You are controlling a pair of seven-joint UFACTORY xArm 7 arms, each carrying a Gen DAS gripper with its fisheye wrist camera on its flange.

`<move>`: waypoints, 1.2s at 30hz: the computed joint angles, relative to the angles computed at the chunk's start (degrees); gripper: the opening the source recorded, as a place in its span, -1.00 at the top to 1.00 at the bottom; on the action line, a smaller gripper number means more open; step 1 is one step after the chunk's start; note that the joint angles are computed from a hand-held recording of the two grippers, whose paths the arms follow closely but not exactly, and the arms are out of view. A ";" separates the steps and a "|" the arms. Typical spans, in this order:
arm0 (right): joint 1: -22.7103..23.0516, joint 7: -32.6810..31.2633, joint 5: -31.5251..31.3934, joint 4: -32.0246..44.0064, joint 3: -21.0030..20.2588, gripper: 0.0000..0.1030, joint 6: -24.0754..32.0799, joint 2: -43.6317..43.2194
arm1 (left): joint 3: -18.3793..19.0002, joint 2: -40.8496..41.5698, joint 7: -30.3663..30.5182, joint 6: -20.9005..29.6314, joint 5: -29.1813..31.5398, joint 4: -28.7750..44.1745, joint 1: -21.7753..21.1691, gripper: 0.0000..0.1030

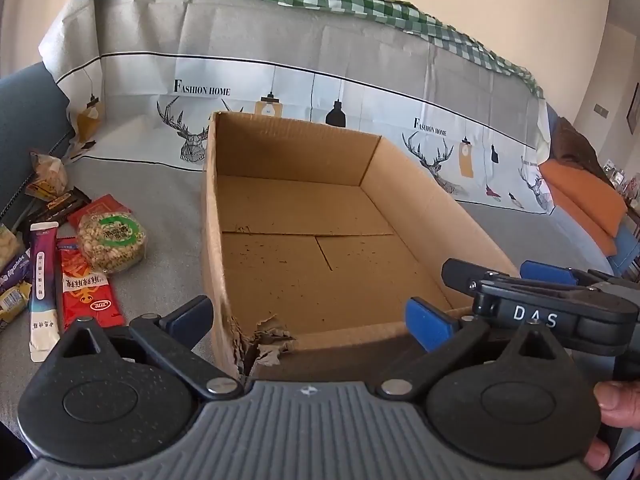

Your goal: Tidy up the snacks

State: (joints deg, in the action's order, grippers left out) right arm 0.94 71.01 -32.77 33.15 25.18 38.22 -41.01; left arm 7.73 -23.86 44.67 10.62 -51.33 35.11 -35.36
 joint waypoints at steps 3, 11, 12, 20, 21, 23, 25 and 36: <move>-0.07 0.54 -0.19 0.27 0.47 -0.86 0.26 0.50 | -0.16 -0.08 -0.34 0.14 0.17 -0.05 0.28 -0.99; 0.25 0.37 -0.84 0.29 -0.13 -0.88 0.03 0.70 | -0.23 0.06 -0.53 0.56 0.07 0.23 0.62 -0.99; 0.22 0.61 -0.94 0.14 0.11 -0.88 0.00 0.70 | -0.21 0.01 -0.56 0.70 0.01 0.26 0.69 -0.99; 0.18 0.07 -1.16 0.70 -0.12 -0.88 0.20 1.23 | -0.44 0.01 -0.52 1.51 -0.33 0.45 1.49 -0.99; 0.16 0.20 -1.20 0.76 -0.01 -0.88 0.30 1.26 | -0.48 -0.04 -0.52 1.65 -0.33 0.46 1.64 -0.99; 0.18 0.10 -1.32 0.83 -0.15 -0.88 0.27 1.32 | -0.31 0.32 0.29 1.18 -1.15 0.40 1.22 -0.99; 0.25 -0.06 -1.40 0.75 -0.35 -0.88 0.23 1.25 | -0.64 0.29 0.27 1.15 -1.14 0.36 1.53 -0.99; -0.51 1.00 -1.99 1.92 0.33 -0.86 0.62 1.64 | 0.07 -1.08 2.09 2.71 -5.26 0.48 1.64 -0.99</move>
